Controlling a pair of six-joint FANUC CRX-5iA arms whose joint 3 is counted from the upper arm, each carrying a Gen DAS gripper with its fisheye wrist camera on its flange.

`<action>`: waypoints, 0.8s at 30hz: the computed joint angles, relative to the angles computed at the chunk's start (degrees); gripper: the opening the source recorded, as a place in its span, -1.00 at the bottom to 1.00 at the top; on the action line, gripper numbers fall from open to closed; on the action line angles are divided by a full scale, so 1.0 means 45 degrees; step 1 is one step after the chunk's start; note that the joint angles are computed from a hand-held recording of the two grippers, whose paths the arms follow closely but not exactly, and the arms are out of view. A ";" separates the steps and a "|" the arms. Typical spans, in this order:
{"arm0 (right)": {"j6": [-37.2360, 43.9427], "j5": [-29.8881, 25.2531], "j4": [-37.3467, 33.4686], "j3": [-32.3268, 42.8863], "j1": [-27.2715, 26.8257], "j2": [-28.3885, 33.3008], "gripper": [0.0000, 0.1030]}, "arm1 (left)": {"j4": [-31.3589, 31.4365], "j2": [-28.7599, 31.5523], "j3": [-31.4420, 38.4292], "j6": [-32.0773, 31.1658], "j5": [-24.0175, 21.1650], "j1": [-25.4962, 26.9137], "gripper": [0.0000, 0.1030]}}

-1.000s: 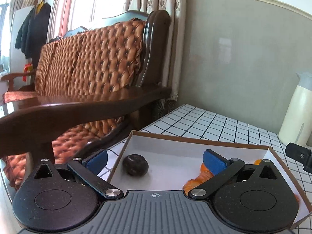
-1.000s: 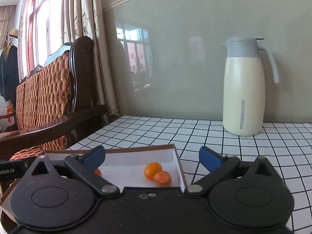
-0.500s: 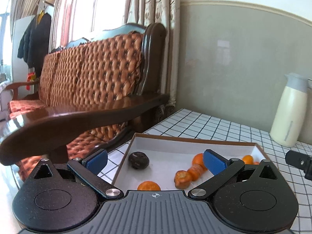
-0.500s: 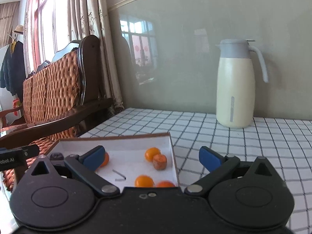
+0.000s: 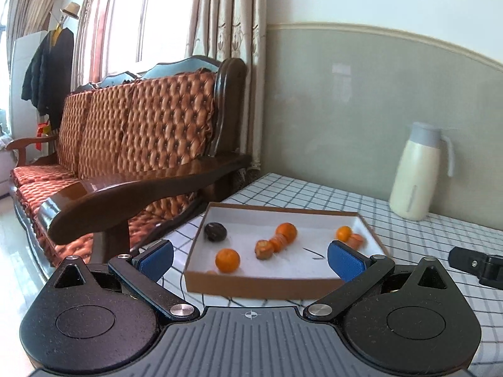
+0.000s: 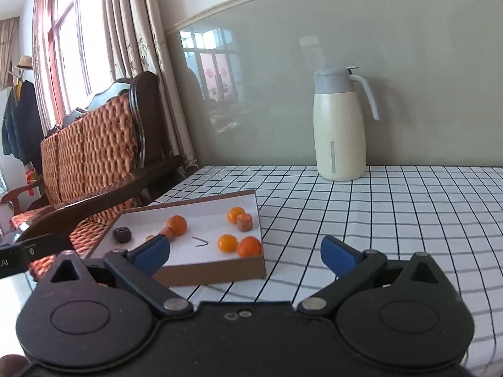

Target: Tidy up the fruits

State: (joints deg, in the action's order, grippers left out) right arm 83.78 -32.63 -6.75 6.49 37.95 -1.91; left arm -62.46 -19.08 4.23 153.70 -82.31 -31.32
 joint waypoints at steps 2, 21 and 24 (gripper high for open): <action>-0.0225 0.0085 0.0208 -0.0394 0.0076 -0.0432 0.88 | -0.0223 -0.0138 -0.0016 0.0057 -0.0403 -0.0653 1.00; -0.1245 0.0924 0.1713 -0.2313 0.0796 -0.2102 0.88 | -0.0903 -0.0281 0.0221 0.0386 -0.2299 -0.3071 1.00; -0.1250 0.0930 0.1578 -0.2284 0.0735 -0.2109 0.88 | -0.0972 -0.0247 0.0242 0.0371 -0.2302 -0.3063 1.00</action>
